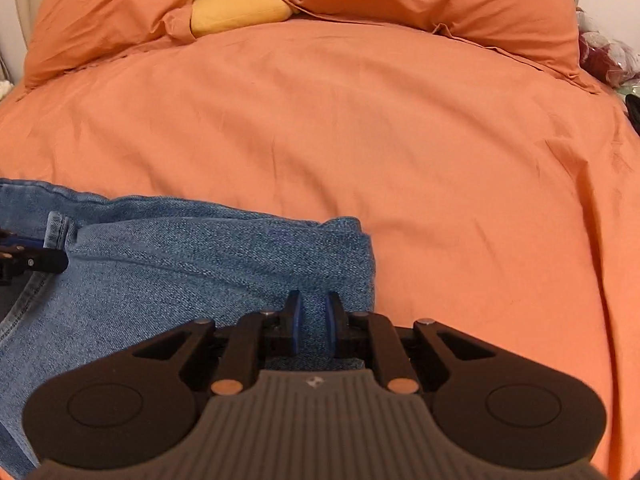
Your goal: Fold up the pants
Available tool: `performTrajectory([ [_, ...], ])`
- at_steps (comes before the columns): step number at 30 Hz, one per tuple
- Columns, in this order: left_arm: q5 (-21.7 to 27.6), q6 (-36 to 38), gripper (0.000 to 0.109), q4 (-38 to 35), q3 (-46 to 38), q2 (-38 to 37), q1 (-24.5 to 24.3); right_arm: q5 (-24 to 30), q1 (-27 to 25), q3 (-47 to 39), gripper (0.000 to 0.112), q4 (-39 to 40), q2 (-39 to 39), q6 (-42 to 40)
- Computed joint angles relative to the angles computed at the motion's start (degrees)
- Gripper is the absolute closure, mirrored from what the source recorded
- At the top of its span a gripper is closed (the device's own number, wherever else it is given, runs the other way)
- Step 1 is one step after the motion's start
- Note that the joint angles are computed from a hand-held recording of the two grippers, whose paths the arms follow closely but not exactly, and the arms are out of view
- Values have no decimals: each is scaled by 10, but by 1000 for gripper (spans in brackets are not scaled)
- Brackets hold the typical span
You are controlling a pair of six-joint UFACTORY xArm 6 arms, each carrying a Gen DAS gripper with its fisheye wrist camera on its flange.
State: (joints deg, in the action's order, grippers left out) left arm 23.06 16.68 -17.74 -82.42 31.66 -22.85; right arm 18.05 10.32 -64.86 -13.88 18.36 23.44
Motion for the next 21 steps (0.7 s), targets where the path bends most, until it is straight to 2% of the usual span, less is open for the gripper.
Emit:
performTrajectory([
  [3, 17, -53, 76, 56, 2, -14, -1, 33, 9, 19, 105, 20, -38, -15],
  [5, 46, -93, 66, 115, 10, -34, -2, 30, 13, 62, 105, 43, -81, -41],
  [6, 42, -94, 66, 126, 31, -53, -4, 27, 15, 87, 104, 59, -105, -58],
  [9, 6, -52, 66, 98, 115, -120, -11, 28, 21, 155, 104, 129, -176, -121],
  [11, -7, -26, 66, 77, 161, -158, -17, 32, 25, 198, 103, 148, -220, -139],
  [14, -18, -18, 71, 90, 211, -191, -28, 28, 34, 248, 103, 149, -266, -146],
  [16, -8, -26, 71, 116, 218, -188, -32, 13, 35, 271, 103, 148, -276, -137],
  [17, -11, -44, 65, 133, 222, -184, -32, 9, 34, 274, 103, 163, -270, -140],
  [18, -14, -53, 64, 135, 221, -177, -30, 2, 35, 280, 103, 171, -266, -143],
  [21, -1, -54, 63, 84, 207, -159, -24, -22, 38, 287, 103, 119, -248, -121],
])
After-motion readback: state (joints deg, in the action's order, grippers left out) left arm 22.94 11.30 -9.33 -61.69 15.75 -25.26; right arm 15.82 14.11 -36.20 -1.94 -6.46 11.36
